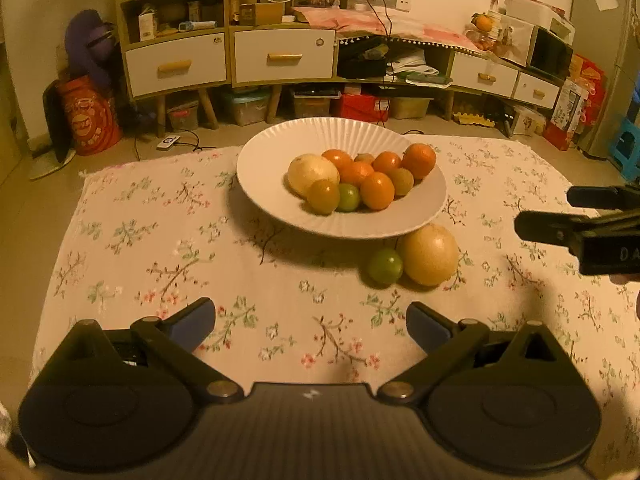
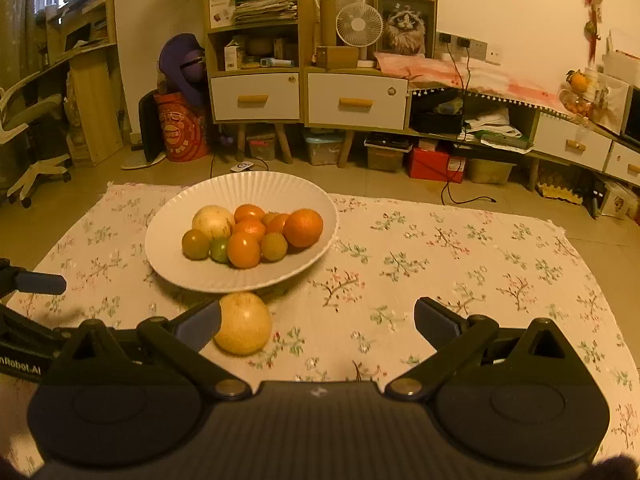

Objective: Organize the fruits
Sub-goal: 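Withdraw both open grippers from the plate toward the lime and large pale fruit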

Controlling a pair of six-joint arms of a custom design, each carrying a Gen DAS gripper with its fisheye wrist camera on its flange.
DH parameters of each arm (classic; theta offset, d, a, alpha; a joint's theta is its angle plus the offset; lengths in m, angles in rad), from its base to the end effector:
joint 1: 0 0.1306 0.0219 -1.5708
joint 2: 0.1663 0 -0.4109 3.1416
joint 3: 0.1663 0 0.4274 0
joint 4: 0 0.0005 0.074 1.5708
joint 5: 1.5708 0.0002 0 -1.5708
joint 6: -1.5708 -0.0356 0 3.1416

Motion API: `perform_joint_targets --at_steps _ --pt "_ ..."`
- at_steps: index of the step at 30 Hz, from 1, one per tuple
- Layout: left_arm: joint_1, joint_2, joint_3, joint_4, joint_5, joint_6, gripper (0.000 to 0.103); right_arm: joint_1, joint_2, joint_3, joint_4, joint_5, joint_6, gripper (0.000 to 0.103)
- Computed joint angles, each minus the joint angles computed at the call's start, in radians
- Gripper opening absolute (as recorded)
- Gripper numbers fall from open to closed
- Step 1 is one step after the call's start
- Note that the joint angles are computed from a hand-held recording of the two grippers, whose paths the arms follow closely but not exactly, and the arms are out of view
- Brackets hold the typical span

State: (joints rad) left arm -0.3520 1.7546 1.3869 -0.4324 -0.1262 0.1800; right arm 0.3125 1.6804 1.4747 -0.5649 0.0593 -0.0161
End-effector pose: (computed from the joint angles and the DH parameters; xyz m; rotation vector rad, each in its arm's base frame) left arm 0.6000 -0.2161 0.2844 0.1427 2.3611 -0.1080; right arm 0.6009 0.1914 0.3622 -0.3167 2.3201 0.0934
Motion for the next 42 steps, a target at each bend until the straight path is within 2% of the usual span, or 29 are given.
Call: perform_joint_targets --at_steps 6,12,20,26,29,32,35,42 --pt "-0.001 -0.009 -0.03 0.028 0.011 0.004 0.103 0.002 -0.019 -0.049 0.04 -0.017 0.059 0.103" --pt "-0.01 0.007 -0.042 0.045 -0.013 -0.038 0.103 0.001 -0.016 -0.062 0.061 -0.033 0.066 0.103" --pt "-0.013 0.03 -0.049 0.104 0.008 -0.069 0.103 -0.005 -0.004 -0.068 0.1 -0.074 0.079 0.102" --pt "-0.021 0.05 -0.054 0.156 0.016 -0.113 0.101 -0.005 0.017 -0.051 0.083 -0.13 0.083 0.095" --pt "-0.017 0.063 -0.045 0.158 0.018 -0.097 0.098 -0.008 0.033 -0.039 0.08 -0.163 0.067 0.088" --pt "-0.009 0.071 -0.04 0.171 0.042 -0.074 0.091 -0.008 0.054 -0.018 0.062 -0.18 0.069 0.078" --pt "-0.004 0.077 -0.041 0.187 0.07 -0.068 0.086 -0.007 0.07 -0.004 0.054 -0.187 0.073 0.075" --pt "-0.005 0.093 -0.037 0.233 0.107 -0.11 0.079 -0.008 0.104 0.035 0.018 -0.226 0.062 0.066"
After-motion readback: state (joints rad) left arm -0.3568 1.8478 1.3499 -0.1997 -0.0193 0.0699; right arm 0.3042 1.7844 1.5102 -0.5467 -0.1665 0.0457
